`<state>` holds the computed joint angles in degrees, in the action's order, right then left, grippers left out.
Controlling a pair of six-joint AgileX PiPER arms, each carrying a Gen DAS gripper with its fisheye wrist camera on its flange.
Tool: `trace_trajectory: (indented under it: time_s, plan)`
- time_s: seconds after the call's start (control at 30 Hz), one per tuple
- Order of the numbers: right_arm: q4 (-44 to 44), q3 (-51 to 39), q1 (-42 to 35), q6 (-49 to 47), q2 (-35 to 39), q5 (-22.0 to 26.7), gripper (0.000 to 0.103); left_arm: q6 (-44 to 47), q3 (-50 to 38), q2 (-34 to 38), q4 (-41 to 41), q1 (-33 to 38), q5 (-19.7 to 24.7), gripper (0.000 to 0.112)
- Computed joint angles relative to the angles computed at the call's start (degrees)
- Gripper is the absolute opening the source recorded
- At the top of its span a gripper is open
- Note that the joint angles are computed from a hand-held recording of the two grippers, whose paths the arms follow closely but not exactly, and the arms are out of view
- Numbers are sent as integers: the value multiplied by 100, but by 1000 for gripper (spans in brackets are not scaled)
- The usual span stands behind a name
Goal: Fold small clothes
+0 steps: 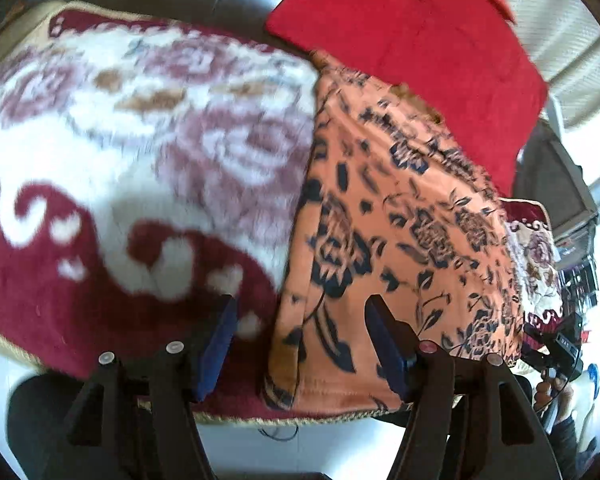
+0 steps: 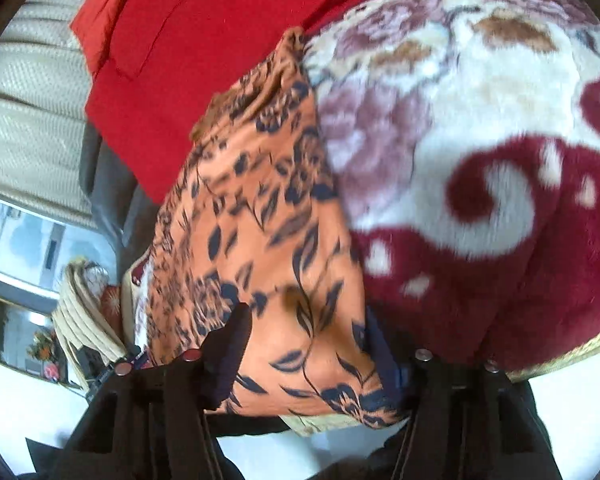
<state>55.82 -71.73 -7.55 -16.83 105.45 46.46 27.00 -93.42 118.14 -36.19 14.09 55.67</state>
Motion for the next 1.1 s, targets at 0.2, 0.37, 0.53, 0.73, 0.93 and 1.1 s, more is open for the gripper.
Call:
trace_trajectory:
  time_s: [0.2,0.37,0.53,0.73,0.93,1.1]
  plan:
    - [310,154,-90,-319,81,-81,46,31,160,-27,92,-68,-168,66]
    - [613,185,-133,-437,218,-69,40,-370,137,-64,806,-213,-333,17]
    - [57,27,21,-37,105,5,13,189,490,-633,271,-58,-307,7]
    - [-235,-120,12,30,83,94,27,-381,164,-125,872,-265,-124,18]
    - [-202,-41,47,11,143,58,11,-154,-12,-171,687,-254,66,6]
    - [-442,-708,-86,382,-108,592,8,131,-355,-569,-361,207,287,6]
